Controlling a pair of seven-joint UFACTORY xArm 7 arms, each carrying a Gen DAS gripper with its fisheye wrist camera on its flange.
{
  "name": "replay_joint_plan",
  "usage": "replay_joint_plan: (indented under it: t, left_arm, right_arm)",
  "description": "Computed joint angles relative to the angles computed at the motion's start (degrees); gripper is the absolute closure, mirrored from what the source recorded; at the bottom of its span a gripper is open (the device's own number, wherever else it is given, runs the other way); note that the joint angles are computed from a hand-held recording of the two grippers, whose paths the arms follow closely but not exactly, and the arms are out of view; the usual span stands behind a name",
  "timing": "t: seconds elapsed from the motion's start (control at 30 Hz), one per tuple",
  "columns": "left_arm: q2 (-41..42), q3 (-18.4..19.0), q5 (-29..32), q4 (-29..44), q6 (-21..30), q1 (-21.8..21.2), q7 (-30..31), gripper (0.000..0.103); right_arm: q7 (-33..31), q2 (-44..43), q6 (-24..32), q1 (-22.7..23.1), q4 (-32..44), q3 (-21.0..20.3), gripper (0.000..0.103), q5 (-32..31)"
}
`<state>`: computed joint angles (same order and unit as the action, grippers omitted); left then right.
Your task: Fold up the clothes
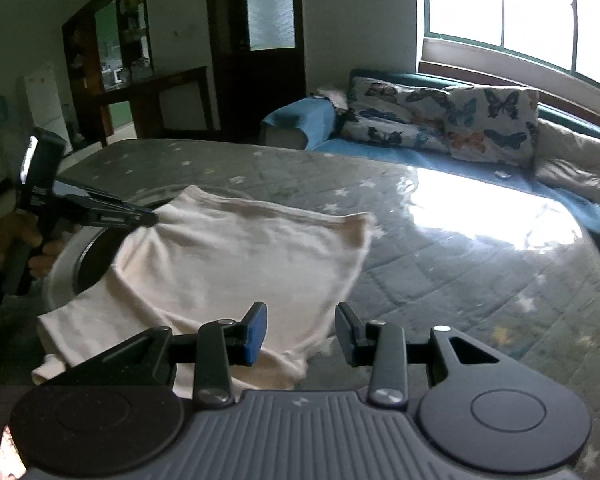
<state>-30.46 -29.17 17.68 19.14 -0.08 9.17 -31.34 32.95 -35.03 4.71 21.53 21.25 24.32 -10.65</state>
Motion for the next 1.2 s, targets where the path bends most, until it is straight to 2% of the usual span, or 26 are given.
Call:
replay_joint_plan:
  t: [0.1,0.33,0.4,0.53,0.6,0.63,0.73,0.83,0.93,1.07,1.2]
  left_arm:
    - [-0.36,-3.46,1.68,0.15,-0.74,3.62,0.07,0.097]
    - [-4.65,-2.11,1.23,-2.11,1.33,1.05,-0.07,0.091]
    - [-8.05,1.46,0.37,-4.03,2.12,-3.1,0.44,0.09]
    - [-15.19,14.5,-4.17,-8.47,6.41,-19.49,5.8,0.089]
    - [-18.62,17.51,-6.81,-10.08,9.27,-25.3,7.68,0.087]
    - [-19.86,17.88,-7.92,-10.72,10.35,-27.2,8.11,0.086]
    - [-20.02,15.0,-9.39,-11.65,10.25,-28.72,7.2,0.086]
    - [-18.66,8.67,-7.61,-11.39,10.09,-25.31,4.54,0.09]
    - [-19.26,5.37,-5.11,-11.62,10.68,-22.78,2.69,0.09]
    - [-23.91,7.8,-3.8,-13.52,13.65,-24.91,3.31,0.09]
    - [-34.03,14.59,-3.67,-17.4,17.13,-31.6,10.11,0.089]
  right_arm:
    - [-0.99,2.1,0.63,0.85,1.31,-0.68,0.065,-0.08]
    - [-2.96,6.62,-0.96,4.25,2.11,-0.19,0.065,-0.09]
    - [-2.81,6.71,-0.57,3.94,2.23,0.62,0.065,-0.46]
    - [-2.81,4.45,-0.05,6.08,1.13,-0.39,0.065,0.33]
    - [-2.94,3.6,0.62,6.71,0.79,-0.39,0.065,0.44]
    - [-3.01,3.47,0.97,6.86,0.8,-0.3,0.065,0.42]
    - [-2.58,4.3,0.73,5.96,1.29,0.96,0.065,-0.12]
    - [-1.91,5.9,-0.25,3.98,2.04,2.98,0.065,-1.44]
    - [-1.22,7.44,0.19,1.8,2.78,5.0,0.065,-3.14]
    - [0.17,7.71,1.56,0.53,2.85,6.51,0.065,-5.35]
    - [-0.86,5.11,2.53,4.08,2.14,3.98,0.065,-5.27]
